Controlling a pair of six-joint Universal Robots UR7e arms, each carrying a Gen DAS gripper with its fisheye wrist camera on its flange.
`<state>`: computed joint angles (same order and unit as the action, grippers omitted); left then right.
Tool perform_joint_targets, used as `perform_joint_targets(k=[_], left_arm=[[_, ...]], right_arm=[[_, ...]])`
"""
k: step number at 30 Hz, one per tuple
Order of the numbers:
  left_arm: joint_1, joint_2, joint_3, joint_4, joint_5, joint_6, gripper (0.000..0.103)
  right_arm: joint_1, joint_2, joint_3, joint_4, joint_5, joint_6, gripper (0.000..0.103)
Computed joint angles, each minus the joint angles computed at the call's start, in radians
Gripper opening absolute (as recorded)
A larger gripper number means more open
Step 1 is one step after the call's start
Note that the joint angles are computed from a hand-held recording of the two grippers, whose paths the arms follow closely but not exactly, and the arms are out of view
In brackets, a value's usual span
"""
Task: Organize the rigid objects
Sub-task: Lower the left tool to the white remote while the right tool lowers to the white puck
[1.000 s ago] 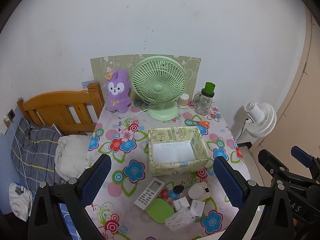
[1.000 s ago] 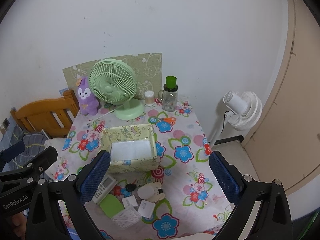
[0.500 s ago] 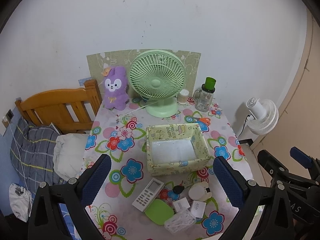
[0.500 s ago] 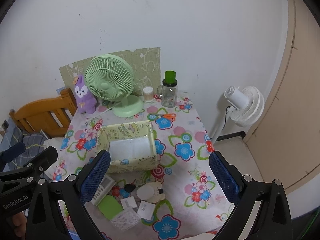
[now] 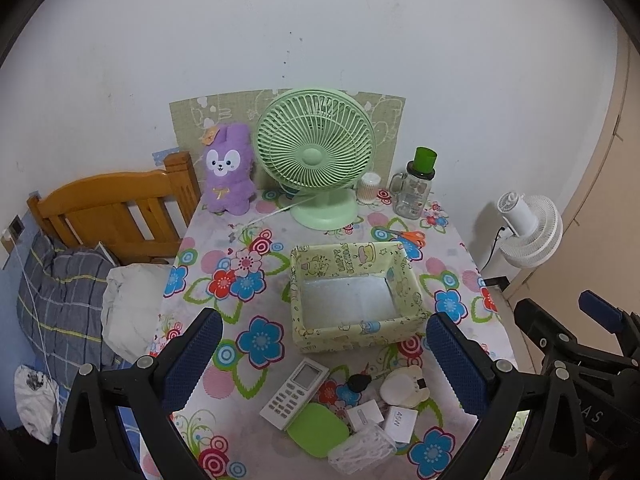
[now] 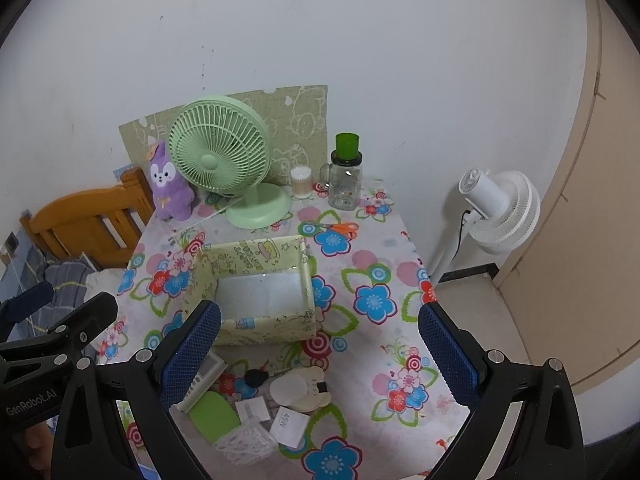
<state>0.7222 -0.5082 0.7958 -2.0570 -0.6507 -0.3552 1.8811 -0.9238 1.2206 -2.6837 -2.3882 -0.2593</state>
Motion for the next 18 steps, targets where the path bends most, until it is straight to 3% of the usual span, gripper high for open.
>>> perform_joint_targets(k=[18], left_arm=[[0.084, 0.004, 0.12, -0.078, -0.049, 0.015, 0.103]], right_arm=[[-0.081, 0.03, 0.093, -0.048, 0.084, -0.028, 0.101]])
